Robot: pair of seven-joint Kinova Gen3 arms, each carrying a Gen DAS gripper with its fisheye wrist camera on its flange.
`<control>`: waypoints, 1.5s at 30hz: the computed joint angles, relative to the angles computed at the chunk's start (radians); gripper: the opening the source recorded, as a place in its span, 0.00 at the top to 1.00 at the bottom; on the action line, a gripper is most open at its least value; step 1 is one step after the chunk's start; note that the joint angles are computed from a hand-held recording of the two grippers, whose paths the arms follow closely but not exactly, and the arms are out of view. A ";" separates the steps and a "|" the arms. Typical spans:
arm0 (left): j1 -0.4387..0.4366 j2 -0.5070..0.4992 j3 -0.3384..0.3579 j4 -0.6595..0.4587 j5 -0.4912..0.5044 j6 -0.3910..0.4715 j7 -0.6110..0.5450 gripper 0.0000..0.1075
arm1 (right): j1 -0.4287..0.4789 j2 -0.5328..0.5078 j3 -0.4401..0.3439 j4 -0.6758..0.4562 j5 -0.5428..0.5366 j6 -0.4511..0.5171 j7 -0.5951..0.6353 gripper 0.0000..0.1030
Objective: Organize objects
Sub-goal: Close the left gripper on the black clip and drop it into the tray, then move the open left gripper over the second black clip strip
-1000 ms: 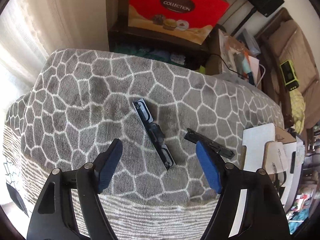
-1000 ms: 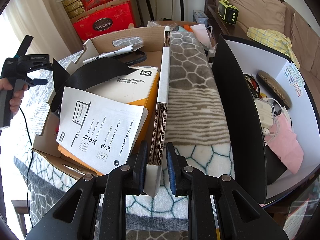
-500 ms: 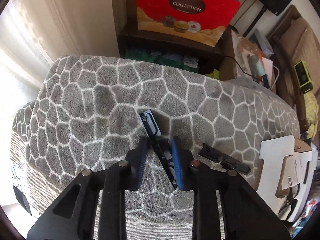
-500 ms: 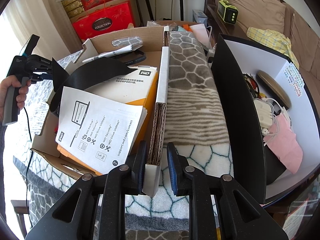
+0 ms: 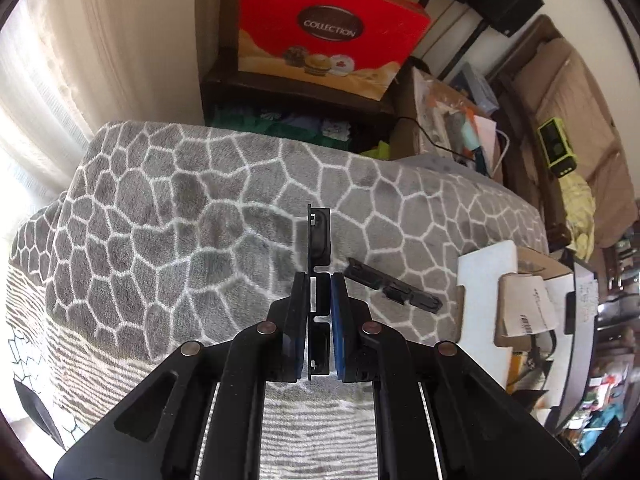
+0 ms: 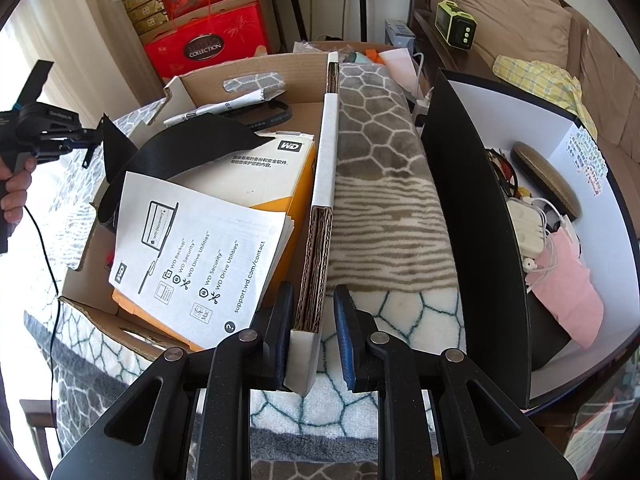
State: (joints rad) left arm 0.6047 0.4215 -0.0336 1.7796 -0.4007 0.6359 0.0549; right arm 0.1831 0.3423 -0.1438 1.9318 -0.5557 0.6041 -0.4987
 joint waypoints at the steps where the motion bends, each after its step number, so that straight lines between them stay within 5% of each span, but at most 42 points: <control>1: 0.003 -0.003 0.005 -0.010 -0.003 0.002 -0.008 0.91 | -0.001 0.001 0.000 -0.001 0.000 0.001 -0.001 0.82; 13: -0.005 0.053 0.085 -0.221 0.079 0.003 -0.249 0.91 | 0.004 0.008 -0.003 0.000 -0.005 -0.001 0.005 0.82; 28: 0.033 0.251 0.076 -0.511 0.209 0.179 -0.424 0.90 | 0.009 0.010 -0.003 -0.003 -0.008 0.004 0.008 0.82; 33: 0.046 0.241 0.061 -0.489 0.221 0.152 -0.442 0.71 | 0.009 0.010 -0.002 -0.003 -0.008 0.004 0.009 0.82; 35: 0.068 0.227 0.042 -0.481 0.202 0.154 -0.427 0.56 | 0.009 0.010 -0.002 -0.004 -0.008 0.006 0.008 0.82; 45: 0.091 0.142 0.012 -0.390 0.114 0.138 -0.351 0.40 | 0.006 0.005 0.001 -0.002 -0.006 0.006 0.005 0.82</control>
State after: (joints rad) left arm 0.6958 0.5633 -0.0211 1.3898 -0.2864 0.7743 -0.2962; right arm 0.1895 0.3477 -0.1431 1.9294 -0.5619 0.6104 -0.4932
